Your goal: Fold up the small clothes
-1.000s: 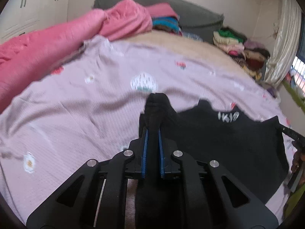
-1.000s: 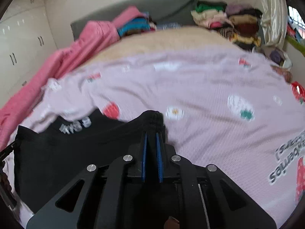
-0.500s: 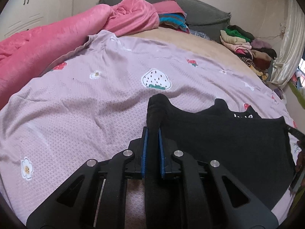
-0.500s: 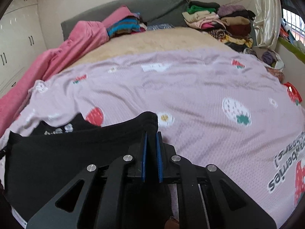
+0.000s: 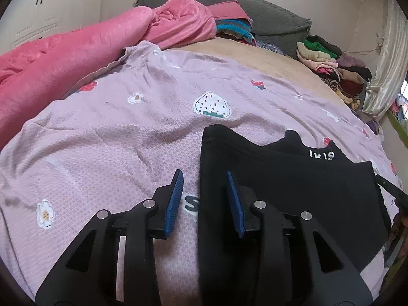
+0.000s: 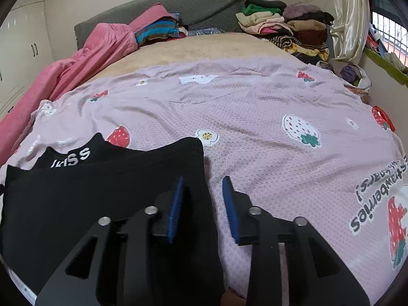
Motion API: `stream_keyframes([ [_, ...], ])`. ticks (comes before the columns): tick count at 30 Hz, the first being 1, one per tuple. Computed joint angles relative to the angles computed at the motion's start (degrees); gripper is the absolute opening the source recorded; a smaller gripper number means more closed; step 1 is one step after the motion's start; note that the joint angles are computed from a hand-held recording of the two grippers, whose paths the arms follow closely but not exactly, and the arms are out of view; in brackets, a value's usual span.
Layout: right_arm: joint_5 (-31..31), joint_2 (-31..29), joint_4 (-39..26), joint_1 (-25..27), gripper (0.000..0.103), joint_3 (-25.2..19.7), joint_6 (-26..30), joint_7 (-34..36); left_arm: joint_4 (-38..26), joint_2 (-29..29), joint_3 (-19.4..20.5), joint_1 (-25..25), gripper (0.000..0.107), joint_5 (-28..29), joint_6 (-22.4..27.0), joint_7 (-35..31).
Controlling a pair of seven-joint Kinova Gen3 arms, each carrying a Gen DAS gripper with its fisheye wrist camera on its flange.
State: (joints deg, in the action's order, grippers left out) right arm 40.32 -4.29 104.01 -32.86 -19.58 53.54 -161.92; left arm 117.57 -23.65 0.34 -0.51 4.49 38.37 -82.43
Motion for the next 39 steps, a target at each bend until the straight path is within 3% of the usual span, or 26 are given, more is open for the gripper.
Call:
stream_keyframes([
  [12,1.2,-4.9,1.8,-1.0,0.042,-5.4,2.1,0.1,0.4,-4.2,1.7,-0.1,0.042,-1.5,2.1,2.0],
  [23,0.9,-7.6,2.7,-1.5,0.049,-11.0,4.4,0.4,0.1,-7.3,1.8,1.6,0.043,-0.2,4.7,2.0],
  [39,-4.6,-9.3,3.6,-1.8,0.050,-13.8,3.7,4.9,1.1,-9.1,4.7,3.8,0.043,0.7,8.4,3.0],
])
